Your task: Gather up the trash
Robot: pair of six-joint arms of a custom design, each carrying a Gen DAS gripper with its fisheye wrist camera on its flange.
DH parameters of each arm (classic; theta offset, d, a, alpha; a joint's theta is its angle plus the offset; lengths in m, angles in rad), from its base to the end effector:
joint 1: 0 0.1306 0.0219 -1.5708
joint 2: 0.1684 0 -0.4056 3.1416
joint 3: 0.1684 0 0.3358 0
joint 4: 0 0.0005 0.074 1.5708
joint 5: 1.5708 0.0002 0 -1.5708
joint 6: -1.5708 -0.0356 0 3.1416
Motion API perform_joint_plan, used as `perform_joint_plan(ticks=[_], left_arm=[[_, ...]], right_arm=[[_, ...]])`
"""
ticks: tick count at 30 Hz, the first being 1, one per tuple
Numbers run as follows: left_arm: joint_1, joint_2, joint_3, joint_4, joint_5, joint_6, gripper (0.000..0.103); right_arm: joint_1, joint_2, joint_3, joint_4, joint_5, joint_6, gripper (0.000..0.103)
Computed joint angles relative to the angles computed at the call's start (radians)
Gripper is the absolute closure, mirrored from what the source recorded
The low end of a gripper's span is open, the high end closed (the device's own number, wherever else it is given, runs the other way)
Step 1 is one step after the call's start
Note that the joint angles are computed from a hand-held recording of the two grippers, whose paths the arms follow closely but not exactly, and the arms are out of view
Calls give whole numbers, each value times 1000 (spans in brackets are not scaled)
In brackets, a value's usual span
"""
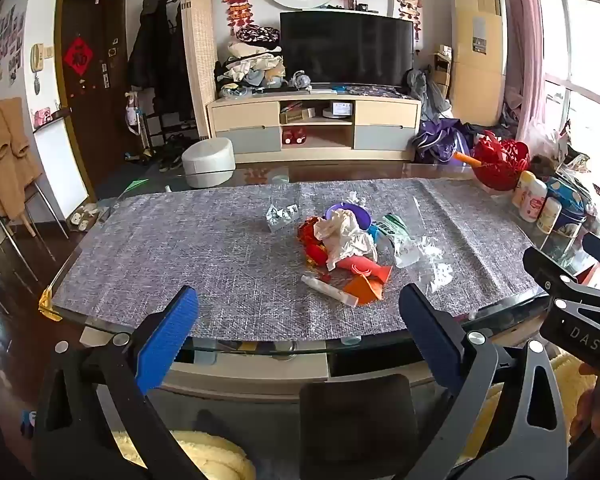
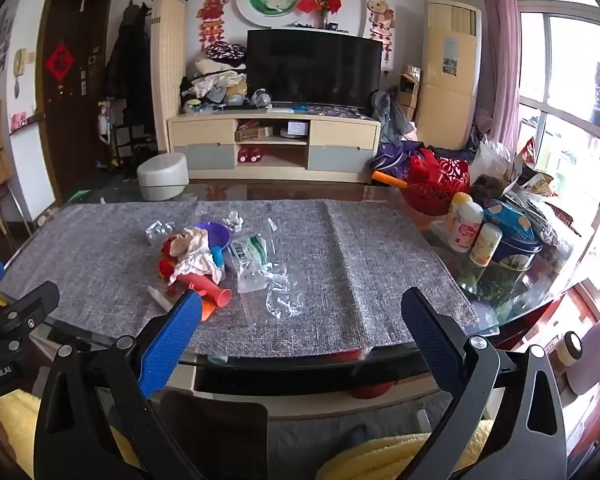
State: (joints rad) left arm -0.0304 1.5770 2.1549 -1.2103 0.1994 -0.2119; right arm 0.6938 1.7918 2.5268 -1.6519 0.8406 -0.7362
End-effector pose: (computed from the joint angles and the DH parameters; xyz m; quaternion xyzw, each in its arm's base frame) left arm 0.4609 -0.0216 0.6489 0.1519 0.8756 -0.0476 0.4561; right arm 0.3896 0.2889 0.6533 0.1493 0.8616 -0.0996 0.4747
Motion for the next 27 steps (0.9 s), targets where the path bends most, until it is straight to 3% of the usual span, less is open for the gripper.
perform_joint_plan(ticks=[16, 27], left_arm=[[-3, -8, -2, 4, 11, 25, 8], [8, 8, 32, -16, 18, 21, 8]], right_arm=[[-2, 17, 25, -10, -6, -10, 3], [0, -23, -55, 44, -7, -7, 3]])
